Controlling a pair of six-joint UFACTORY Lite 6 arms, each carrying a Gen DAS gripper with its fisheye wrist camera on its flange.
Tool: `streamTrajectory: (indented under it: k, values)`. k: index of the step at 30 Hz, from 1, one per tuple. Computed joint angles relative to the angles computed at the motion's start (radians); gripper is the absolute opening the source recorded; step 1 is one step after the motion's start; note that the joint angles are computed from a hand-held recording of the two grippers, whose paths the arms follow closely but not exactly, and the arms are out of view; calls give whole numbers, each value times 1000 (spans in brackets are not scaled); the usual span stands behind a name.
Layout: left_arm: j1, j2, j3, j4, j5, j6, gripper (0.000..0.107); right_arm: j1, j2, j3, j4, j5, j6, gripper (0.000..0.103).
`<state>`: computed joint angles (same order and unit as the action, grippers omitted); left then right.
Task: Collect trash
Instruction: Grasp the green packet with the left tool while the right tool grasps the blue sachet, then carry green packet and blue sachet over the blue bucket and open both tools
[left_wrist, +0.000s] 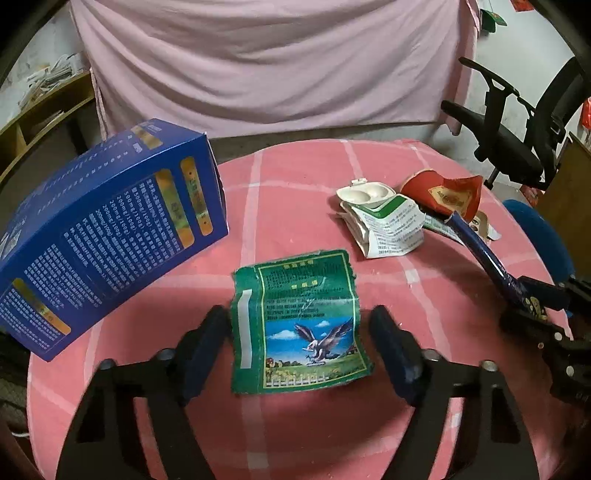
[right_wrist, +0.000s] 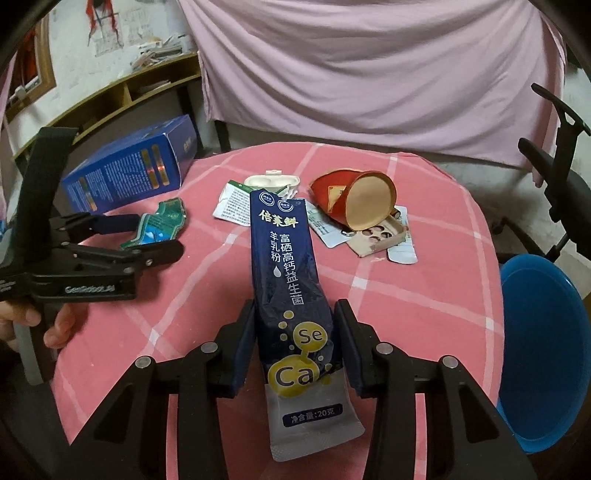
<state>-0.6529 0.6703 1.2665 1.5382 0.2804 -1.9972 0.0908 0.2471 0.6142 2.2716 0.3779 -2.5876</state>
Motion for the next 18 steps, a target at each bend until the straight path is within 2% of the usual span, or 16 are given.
streamTrajectory:
  k: [4,8,12,15,18]
  values:
    - [-7,-4,1,-43,15,46,61,2,-5,-8,3,13,-8,40]
    - [-19,-7,4,-30,24,7,61,-11,-18,-21,-14,33,5,40]
    - [-68,-71,-72,212,79,-268,61,-47,-35,-34,-74,70,54,40]
    - [-119,-136,-142,407,168,-512,61,-99,-83,-69,-81,128,47,40]
    - [-163,-193,-187,530,264,-669,61,-151,-156,-125,-33,197,-14,40]
